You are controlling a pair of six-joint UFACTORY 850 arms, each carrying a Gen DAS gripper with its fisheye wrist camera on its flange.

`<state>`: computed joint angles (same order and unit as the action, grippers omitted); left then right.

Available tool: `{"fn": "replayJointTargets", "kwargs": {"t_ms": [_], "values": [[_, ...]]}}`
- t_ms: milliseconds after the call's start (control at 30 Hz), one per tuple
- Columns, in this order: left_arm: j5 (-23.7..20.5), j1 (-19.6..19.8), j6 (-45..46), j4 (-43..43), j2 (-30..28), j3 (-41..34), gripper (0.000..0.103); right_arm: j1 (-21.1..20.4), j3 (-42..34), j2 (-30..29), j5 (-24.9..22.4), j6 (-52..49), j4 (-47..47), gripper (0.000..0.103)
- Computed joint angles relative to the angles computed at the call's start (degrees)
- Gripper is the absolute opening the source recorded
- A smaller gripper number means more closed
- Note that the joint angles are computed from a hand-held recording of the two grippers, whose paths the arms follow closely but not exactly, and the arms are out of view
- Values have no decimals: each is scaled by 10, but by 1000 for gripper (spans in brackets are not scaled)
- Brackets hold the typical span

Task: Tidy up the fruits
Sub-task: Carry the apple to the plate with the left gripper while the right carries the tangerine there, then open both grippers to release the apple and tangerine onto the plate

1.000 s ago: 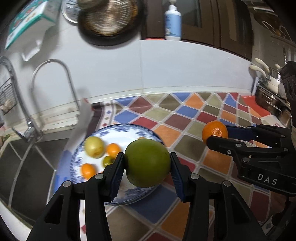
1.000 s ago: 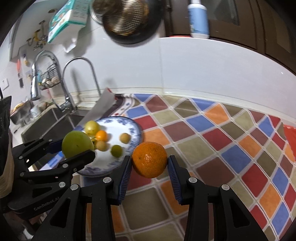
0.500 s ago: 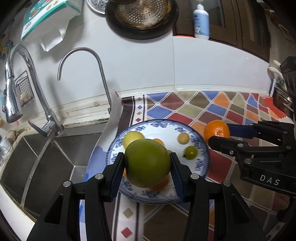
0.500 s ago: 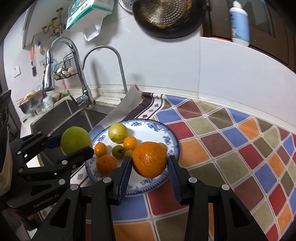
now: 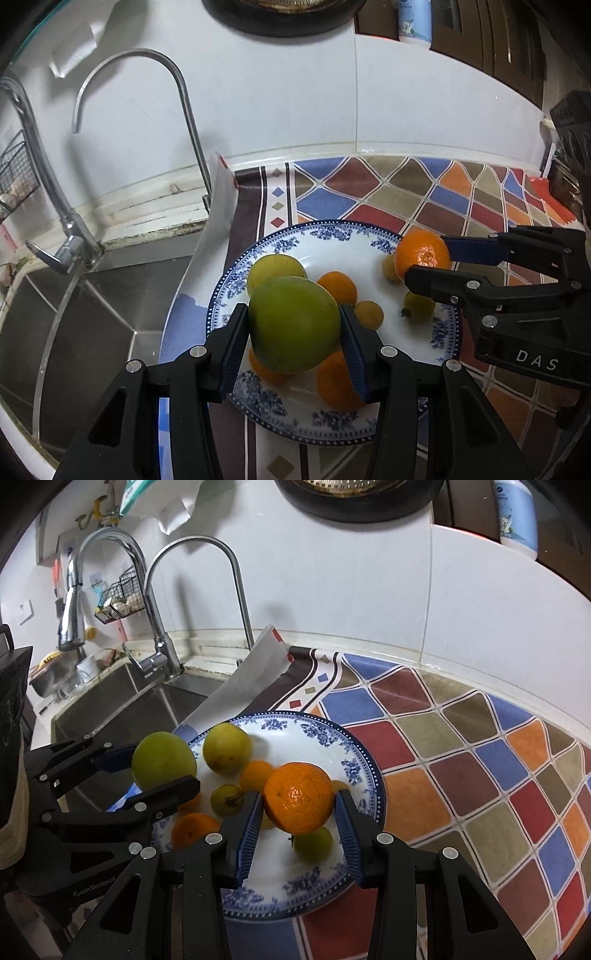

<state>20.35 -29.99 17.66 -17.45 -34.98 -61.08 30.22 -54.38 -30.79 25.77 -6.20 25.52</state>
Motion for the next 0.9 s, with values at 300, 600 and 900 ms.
{"fn": "replayJointTargets", "kwargs": {"t_ms": [300,600,900], "values": [[-17,10,-50,85,-17,-21,48,-7,-30,-26,-12,11,-3,41],[28,15,-68,123,14,16,59,18,-7,-7,19,-74,156,43],[65,0,-79,108,66,78,69,68,59,49,86,-123,308,58]]}}
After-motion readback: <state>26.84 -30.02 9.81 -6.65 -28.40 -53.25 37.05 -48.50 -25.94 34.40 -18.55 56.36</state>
